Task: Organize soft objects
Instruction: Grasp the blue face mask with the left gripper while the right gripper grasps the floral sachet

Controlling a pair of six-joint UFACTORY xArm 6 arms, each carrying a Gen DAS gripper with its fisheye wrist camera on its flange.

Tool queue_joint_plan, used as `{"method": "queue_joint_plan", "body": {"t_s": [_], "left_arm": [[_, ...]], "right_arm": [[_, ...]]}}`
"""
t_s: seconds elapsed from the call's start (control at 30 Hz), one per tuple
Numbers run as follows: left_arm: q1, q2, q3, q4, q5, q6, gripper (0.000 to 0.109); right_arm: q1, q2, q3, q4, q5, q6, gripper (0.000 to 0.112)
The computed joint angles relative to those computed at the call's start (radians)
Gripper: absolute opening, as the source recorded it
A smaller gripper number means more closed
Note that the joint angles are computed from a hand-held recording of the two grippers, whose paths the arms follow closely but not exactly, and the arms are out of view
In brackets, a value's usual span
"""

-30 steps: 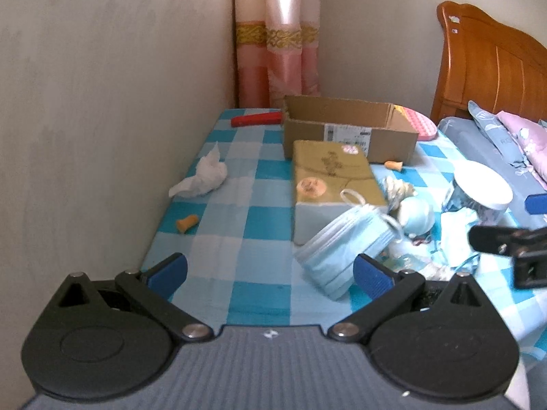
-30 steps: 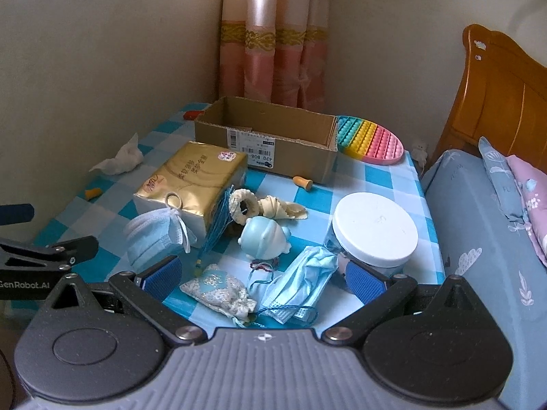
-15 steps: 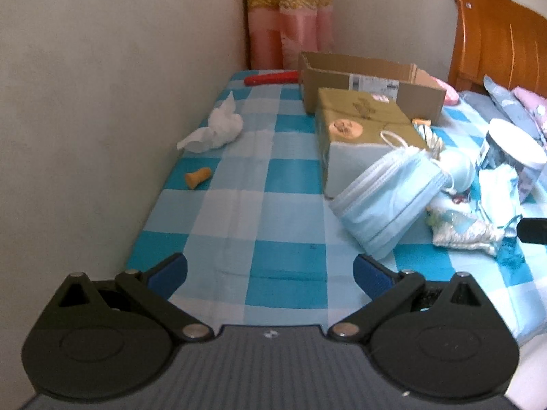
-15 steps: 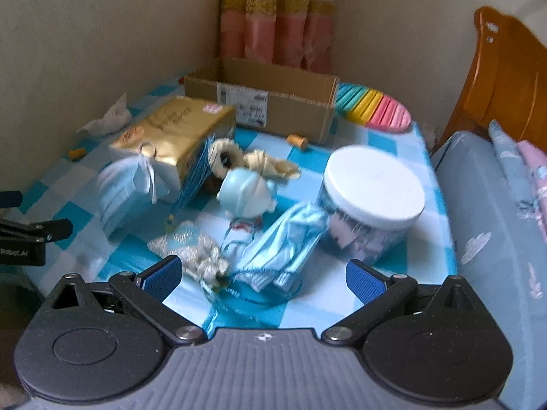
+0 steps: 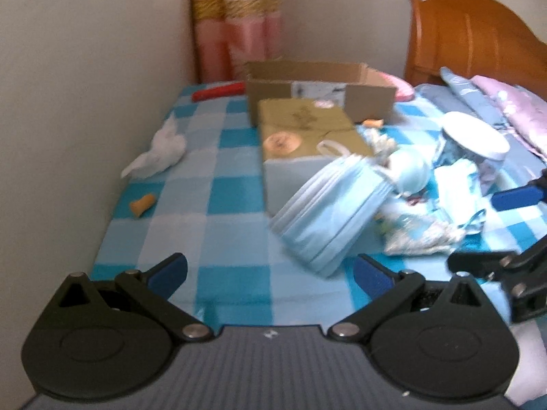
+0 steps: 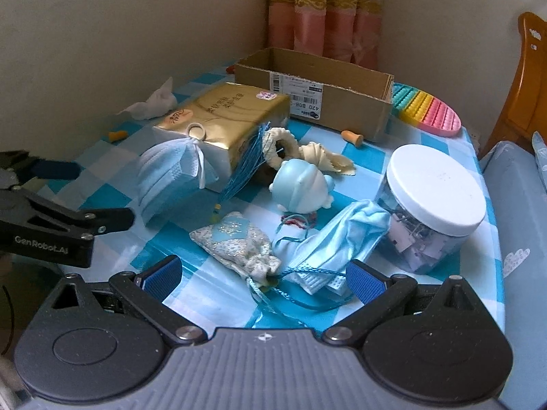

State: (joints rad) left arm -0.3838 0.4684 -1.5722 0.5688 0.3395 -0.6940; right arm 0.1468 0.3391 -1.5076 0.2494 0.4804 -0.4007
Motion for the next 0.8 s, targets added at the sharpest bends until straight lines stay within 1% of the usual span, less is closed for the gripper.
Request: {"method": "queue_joint_plan", "body": {"t_s": [0.07,0.17,0.23,0.33,0.4,0.47,0.53,0.6,0.67,0.73,0.8], "left_arm": [[-0.003,0.019,-0.023,-0.018,-0.021,0.039,0.102],[-0.013,0.062,-0.085,-0.015,-0.021,0.076,0.102],[-0.018,0.089,-0.122,0.040,-0.034,0.061,0.102],[-0.029,0.134,-0.184,0.079,-0.028,0.086,0.098],[-0.035,0.157,-0.219,0.097,-0.018,0.099,0.093],[-0.040,0.170,-0.238,0.103,-0.015,0.118,0.083],[-0.042,0.179,-0.249,0.093,-0.013,0.140,0.078],[-0.043,0.184,-0.256,0.077,-0.010,0.159,0.073],[-0.042,0.187,-0.260,0.041,-0.006,0.189,0.062],[-0.041,0.187,-0.259,0.011,-0.004,0.212,0.057],[-0.040,0.187,-0.259,0.005,-0.002,0.218,0.050]], "right_arm": [[-0.001,-0.002,0.003,-0.004,0.001,0.008,0.103],[-0.006,-0.008,0.011,-0.005,-0.001,0.012,0.103],[-0.011,-0.014,0.018,-0.005,-0.003,0.015,0.103],[-0.018,-0.020,0.025,-0.016,-0.011,0.029,0.103],[-0.022,-0.023,0.028,-0.012,-0.013,0.029,0.103],[-0.026,-0.026,0.033,-0.011,-0.015,0.034,0.103],[-0.028,-0.032,0.040,-0.006,-0.015,0.032,0.103],[-0.030,-0.035,0.044,-0.002,-0.013,0.028,0.103],[-0.031,-0.039,0.049,0.000,-0.014,0.024,0.103],[-0.030,-0.041,0.053,-0.006,-0.016,0.027,0.103],[-0.030,-0.042,0.055,-0.004,-0.018,0.025,0.103]]}}
